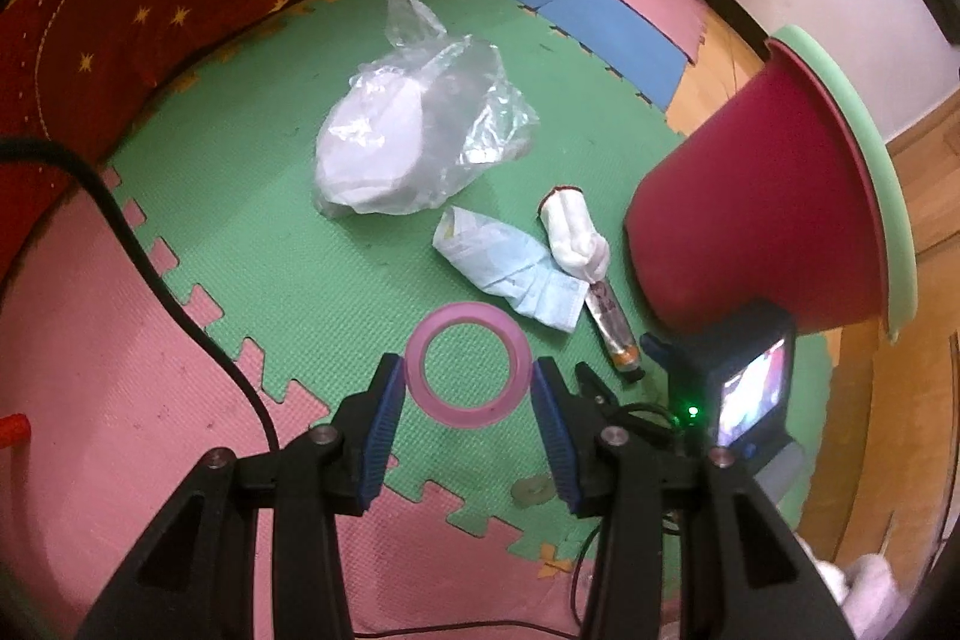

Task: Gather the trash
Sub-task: 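Grasp the silver hand-cream tube with the right tool while the left tool holds the ring, then carry the hand-cream tube over the red bucket and open the right tool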

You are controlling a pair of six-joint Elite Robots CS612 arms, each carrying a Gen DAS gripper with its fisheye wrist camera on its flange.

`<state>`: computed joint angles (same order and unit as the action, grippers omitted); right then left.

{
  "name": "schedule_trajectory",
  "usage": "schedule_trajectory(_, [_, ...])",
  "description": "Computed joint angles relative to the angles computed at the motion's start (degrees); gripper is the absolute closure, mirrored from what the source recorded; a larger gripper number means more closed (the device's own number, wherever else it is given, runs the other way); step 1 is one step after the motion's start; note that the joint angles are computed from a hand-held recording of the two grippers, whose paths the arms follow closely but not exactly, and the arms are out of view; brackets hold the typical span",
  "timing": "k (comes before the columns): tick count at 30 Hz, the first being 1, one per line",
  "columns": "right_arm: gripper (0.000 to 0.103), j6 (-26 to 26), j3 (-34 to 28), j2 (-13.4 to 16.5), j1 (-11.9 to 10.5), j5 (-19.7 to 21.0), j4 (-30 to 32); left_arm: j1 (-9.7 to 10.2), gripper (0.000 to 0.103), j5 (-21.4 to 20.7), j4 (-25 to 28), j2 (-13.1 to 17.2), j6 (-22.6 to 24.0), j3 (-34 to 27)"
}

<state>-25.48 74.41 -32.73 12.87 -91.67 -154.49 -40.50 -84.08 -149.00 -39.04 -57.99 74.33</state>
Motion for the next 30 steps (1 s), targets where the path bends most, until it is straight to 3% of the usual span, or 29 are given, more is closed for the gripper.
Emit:
schedule_trajectory(6, [0.044,2.7,-1.2,0.4,-1.0,3.3,2.6,-0.02,0.058,0.0,-0.9,-0.1,0.0,0.2])
schedule_trajectory(10, [0.072,3.7,-1.9,0.2,-2.3,9.3,7.0,0.04,0.058,-0.1,-0.9,-0.2,-0.6,0.4])
schedule_trajectory(18, [0.073,-1.4,0.1,-1.8,-1.4,8.2,8.2,0.05,0.058,-0.1,0.4,0.1,-0.5,-0.1])
schedule_trajectory(30, [0.073,-9.4,8.0,-9.7,-1.9,10.8,5.2,0.04,0.058,0.0,0.6,0.0,-1.1,0.3])
